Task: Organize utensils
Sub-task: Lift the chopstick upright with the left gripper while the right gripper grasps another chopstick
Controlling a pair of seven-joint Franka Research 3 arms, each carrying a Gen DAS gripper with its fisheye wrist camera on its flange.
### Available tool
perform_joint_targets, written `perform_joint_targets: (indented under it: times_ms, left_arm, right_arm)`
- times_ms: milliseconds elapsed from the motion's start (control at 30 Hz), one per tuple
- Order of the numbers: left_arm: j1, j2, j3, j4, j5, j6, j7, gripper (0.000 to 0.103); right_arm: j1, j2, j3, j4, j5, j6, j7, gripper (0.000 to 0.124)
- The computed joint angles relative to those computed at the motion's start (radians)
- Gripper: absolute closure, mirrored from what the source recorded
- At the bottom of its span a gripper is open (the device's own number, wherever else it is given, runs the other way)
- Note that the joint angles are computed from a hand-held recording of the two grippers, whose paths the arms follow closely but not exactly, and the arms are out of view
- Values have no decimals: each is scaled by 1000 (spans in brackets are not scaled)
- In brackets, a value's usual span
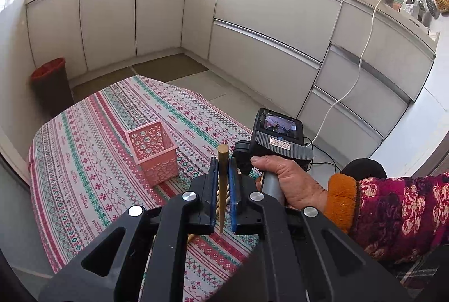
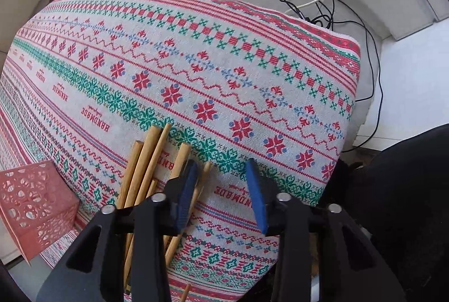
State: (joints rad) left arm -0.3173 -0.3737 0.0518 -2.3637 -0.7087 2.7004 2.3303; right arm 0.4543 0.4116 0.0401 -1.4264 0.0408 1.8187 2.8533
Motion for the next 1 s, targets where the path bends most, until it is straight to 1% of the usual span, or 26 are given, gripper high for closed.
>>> perform_joint_targets:
  times_ms: [33, 100, 200, 367, 467, 567, 600, 667, 733, 767, 800, 900, 1000]
  left_arm:
    - [1, -3, -1, -3, 0, 1, -2, 97]
    - [0, -9, 1, -8, -2, 6, -3, 97]
    - [-11, -26, 13, -16, -24, 14, 14, 97]
    - [-27, -49, 26, -29, -48, 62, 3, 97]
    - [-37, -50, 39, -29, -63, 82, -17, 97]
    - [-35, -51, 35, -31, -46, 95, -43, 97]
    - [-40, -53, 37, -33, -43, 99, -46, 97]
    - [-54, -58, 44, -35, -42, 106, -44, 97]
    - [-65, -59, 55, -36, -42, 108, -39, 97]
    - [-68, -58, 59, -36, -42, 108, -38, 97]
    - [-68, -56, 62, -36, -41, 108, -40, 97]
    - [-74, -56, 74, -32, -50, 103, -36, 97]
    - [-85, -66, 86, -33, -75, 97, -10, 97]
  right_arm:
    - [-2, -12, 0, -18, 5, 15, 0, 97]
    - [-12, -48, 1, -69, 20, 59, -6, 112]
    - [-36, -113, 5, -181, 53, 172, -27, 121]
    - [-68, -193, 21, -335, 98, 356, -134, 123]
    - [-96, -227, 36, -414, 184, 449, -242, 123]
    - [-113, -254, 45, -460, 287, 471, -275, 122]
    - [-115, -255, 46, -461, 304, 468, -280, 120]
    - [-118, -260, 48, -468, 335, 481, -288, 119]
    - [-117, -261, 49, -464, 356, 487, -277, 110]
    - [-117, -262, 48, -464, 357, 488, -272, 100]
    - [-114, -259, 47, -453, 348, 479, -257, 97]
    - [-115, -247, 47, -429, 361, 443, -227, 97]
    - [-104, -210, 44, -377, 328, 380, -162, 97]
